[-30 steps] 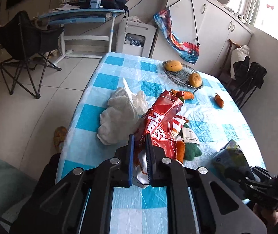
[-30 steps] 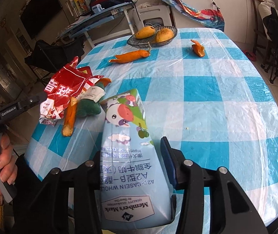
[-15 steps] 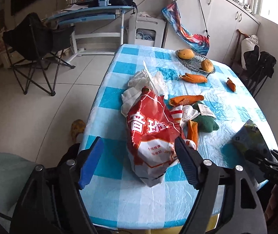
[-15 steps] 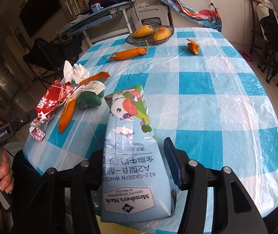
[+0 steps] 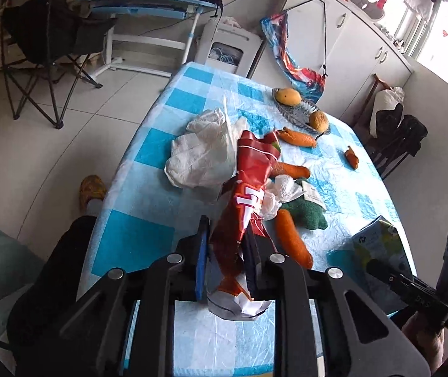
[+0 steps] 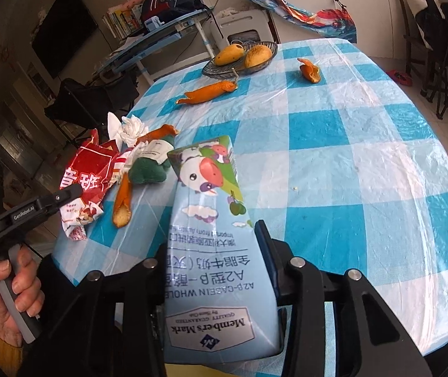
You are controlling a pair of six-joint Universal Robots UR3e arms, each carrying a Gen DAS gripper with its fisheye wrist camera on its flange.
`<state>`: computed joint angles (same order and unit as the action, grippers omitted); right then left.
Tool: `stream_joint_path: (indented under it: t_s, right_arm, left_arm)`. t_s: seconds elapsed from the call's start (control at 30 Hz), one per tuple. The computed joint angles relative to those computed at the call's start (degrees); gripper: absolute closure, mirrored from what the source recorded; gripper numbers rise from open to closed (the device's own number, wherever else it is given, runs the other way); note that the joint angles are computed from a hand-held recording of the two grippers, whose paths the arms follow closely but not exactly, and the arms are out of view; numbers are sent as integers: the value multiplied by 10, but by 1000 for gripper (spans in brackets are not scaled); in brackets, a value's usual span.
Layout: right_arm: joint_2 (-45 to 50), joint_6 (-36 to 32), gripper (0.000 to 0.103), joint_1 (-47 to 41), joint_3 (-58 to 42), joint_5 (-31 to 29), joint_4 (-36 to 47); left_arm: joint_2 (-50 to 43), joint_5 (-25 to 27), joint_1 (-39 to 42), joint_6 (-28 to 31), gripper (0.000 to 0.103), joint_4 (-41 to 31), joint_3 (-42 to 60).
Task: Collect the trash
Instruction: 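Carry the bag and carton over the basin and open both grippers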
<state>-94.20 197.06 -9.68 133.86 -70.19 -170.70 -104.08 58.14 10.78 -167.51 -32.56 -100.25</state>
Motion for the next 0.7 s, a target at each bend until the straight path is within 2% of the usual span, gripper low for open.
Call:
stream_joint_path:
  t_s: [0.27,0.53,0.63,0.7]
  right_arm:
    - [-59,42,62,-76,68,142,-31]
    - [-163,52,62,-75,78,165,18]
    - [-218,50,62,-76,85,173,53]
    - [-258,46,62,-77,88,179,83]
  left_arm:
    - [99,-77,41,15,85,-8,-69]
    - [226,-114,69,54,85,-68,-129]
    - [298,-137,96,89,85,-120,-158]
    - [355,-159,125,128,85,-182,-173]
